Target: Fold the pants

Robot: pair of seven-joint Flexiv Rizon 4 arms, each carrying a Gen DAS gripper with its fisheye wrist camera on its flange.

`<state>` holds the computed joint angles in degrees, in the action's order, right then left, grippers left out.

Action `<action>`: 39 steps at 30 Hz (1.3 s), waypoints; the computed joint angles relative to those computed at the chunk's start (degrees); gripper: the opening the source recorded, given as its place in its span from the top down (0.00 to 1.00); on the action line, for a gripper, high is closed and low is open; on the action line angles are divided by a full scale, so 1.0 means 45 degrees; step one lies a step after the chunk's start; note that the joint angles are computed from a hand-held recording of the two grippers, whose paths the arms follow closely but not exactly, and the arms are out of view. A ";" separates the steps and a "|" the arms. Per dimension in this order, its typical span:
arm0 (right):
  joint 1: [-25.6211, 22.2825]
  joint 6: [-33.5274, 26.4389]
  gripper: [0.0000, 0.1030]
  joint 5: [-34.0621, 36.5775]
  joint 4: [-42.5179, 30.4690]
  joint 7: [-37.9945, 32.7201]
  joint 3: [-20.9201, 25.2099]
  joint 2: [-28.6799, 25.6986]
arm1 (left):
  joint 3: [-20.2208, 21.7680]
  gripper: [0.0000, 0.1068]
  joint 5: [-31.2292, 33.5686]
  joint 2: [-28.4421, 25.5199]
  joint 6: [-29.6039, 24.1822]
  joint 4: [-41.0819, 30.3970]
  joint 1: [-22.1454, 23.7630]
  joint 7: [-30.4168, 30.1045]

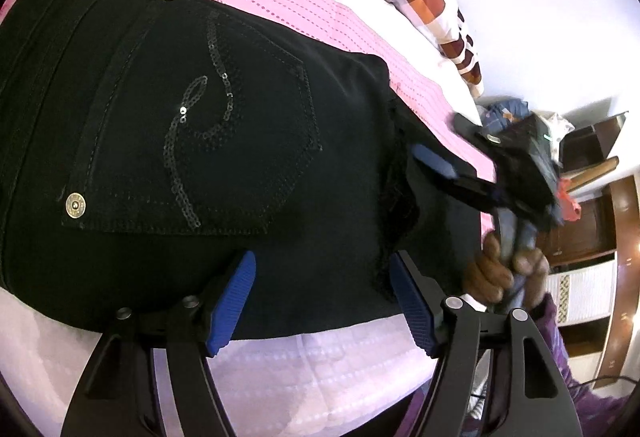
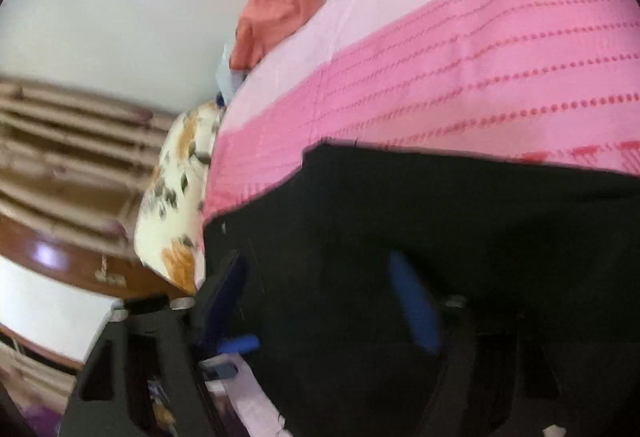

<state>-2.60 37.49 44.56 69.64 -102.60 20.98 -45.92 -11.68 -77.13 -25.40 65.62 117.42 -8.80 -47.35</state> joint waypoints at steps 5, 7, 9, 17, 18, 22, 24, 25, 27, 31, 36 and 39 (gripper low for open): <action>-0.2754 0.0723 0.28 0.4496 0.1355 -0.2088 0.1535 0.0800 | 0.0092 0.34 0.0513 0.0052 0.0082 0.0018 -0.0009 -0.0354; -0.3500 0.1308 0.26 0.5685 0.2280 -0.2792 0.1422 0.1548 | 0.0133 0.34 0.0873 0.0064 0.0203 0.0000 -0.0025 -0.0662; -0.4347 0.1628 0.26 0.6896 0.3056 -0.3463 0.1247 0.2167 | 0.0155 0.34 0.1217 0.0145 0.0456 0.0057 -0.0039 -0.0833; -0.4394 0.3053 0.26 0.7809 0.4021 -0.3365 -0.0680 0.3656 | 0.0000 0.33 0.1268 0.0489 0.1054 0.0428 0.0073 -0.1071; -0.4073 0.3205 0.26 0.7607 0.3973 -0.3367 -0.0911 0.3658 | -0.0044 0.33 0.1143 0.0531 0.1040 0.0468 0.0096 -0.1020; -0.2341 0.4099 0.46 0.5622 0.3272 -0.3065 -0.1482 0.3287 | -0.0019 0.33 0.1109 0.0634 0.1039 0.0509 -0.0001 -0.1049; -0.1480 0.4532 0.62 0.4491 0.2810 -0.2649 -0.1638 0.2829 | 0.0064 0.33 0.1491 0.0643 0.1009 0.0485 -0.0064 -0.1285; -0.0894 0.4875 0.69 0.3198 0.2582 -0.1877 -0.1797 0.2518 | 0.0081 0.33 0.1672 0.0654 0.1012 0.0480 -0.0083 -0.1399; -0.0487 0.4835 0.74 0.2246 0.2499 -0.1280 -0.1985 0.2173 | 0.0072 0.33 0.1844 0.0674 0.1011 0.0495 -0.0055 -0.1574; 0.0041 0.2519 0.80 -0.0330 0.1411 0.0589 -0.2146 0.0986 | -0.0018 0.33 0.1407 0.0763 0.1149 0.0642 0.0042 -0.1501; -0.1384 0.3095 0.79 0.0776 0.1489 -0.0960 -0.0279 0.1343 | -0.0005 0.33 0.0739 0.0814 0.1109 0.0774 0.0101 -0.1129; -0.1843 0.3362 0.71 0.1645 0.2139 -0.2224 0.0390 0.1987 | 0.0093 0.33 0.0485 0.0893 0.1241 0.0853 -0.0004 -0.0787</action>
